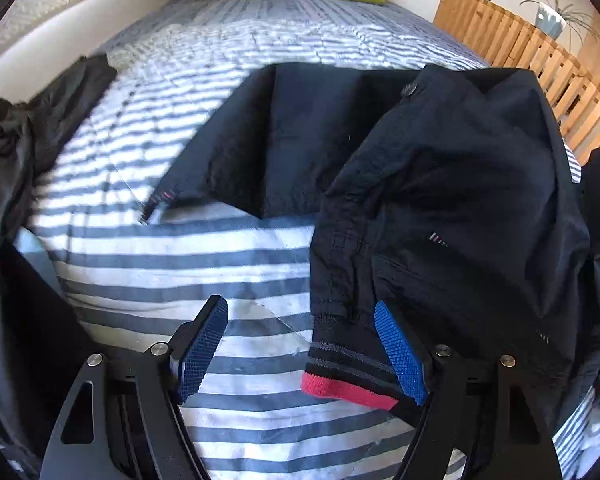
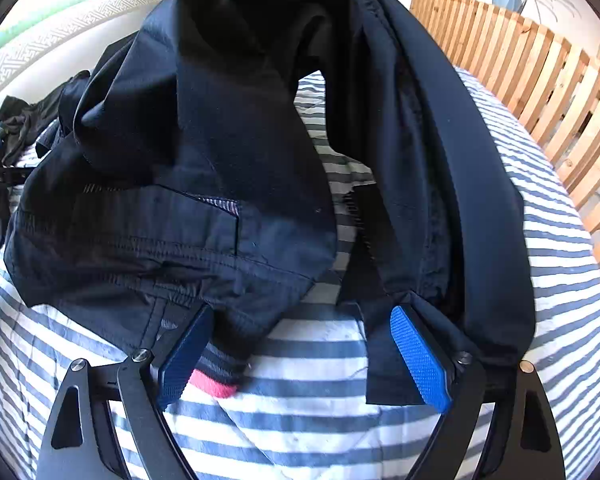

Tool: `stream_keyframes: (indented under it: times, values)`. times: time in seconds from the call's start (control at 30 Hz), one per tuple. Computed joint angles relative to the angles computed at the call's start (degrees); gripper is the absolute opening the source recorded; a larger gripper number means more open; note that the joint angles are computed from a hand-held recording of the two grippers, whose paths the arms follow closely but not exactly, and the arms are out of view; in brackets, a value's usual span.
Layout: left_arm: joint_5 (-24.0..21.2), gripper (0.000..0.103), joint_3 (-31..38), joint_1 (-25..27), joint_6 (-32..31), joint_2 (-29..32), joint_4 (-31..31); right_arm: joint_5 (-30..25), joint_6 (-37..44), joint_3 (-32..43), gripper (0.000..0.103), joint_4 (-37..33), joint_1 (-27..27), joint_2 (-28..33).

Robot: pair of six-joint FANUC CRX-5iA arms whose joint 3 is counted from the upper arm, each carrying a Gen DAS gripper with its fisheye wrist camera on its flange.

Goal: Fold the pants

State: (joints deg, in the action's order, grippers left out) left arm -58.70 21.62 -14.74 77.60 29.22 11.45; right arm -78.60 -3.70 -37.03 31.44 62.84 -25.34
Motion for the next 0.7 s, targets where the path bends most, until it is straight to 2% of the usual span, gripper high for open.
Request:
stream_keyframes:
  times: [0.07,0.1,0.13,0.17,0.23,0.27,0.3,0.33,0.4,0.53,0.6,0.7]
  values:
    - [0.13,0.065,-0.83,0.24,-0.57,0.28,2.53,4.77,1.87,-0.64,0.088,-1.39,-1.48,-1.23]
    - [0.68,0.054,-1.67,0.4,-1.17,0.05,4.21,7.21,2.48,-0.93,0.086,-2.33,-2.27,-1.83]
    - [0.72,0.046,-2.31,0.56,-2.24,-0.07,6.1,8.95,2.53,-1.18,0.075,-2.9,-2.74,-2.29]
    - [0.46,0.031,-2.9,0.74,-3.5,-0.17,8.16,9.69,2.16,-1.4,0.07,-2.58,-2.67,-2.61]
    - [0.93,0.026,-2.92,0.04,-2.82,-1.08,6.3,10.55,2.64,-1.25,0.043,-2.43,-2.62,-3.05]
    - [1.08,0.02,-3.05,-0.21,-3.08,-1.56,5.58,9.02,1.76,-0.91,0.037,-1.66,-2.07,-2.68]
    - [1.55,0.016,-3.77,-0.23,-3.8,-2.33,5.75,8.09,1.25,-0.79,0.026,-1.15,-1.68,-2.77]
    - [2.02,0.016,-4.68,-0.04,-4.6,-3.18,6.43,7.93,0.67,-0.97,0.018,-0.8,-1.36,-3.44]
    - [2.04,0.014,-6.4,0.85,-5.86,-4.54,9.1,8.36,-1.48,-1.77,0.012,-0.11,-0.22,-5.67]
    - [2.47,0.014,-10.62,2.29,-9.09,-8.47,13.88,6.36,-4.25,-1.86,0.01,1.92,3.2,-8.2]
    - [4.16,0.013,-13.96,3.13,-12.22,-12.02,17.56,3.62,-7.84,-1.58,0.01,3.86,8.33,-9.04]
    - [5.22,0.013,-18.95,4.97,-16.59,-18.04,25.27,1.16,-9.53,0.33,0.009,8.02,12.57,-8.29]
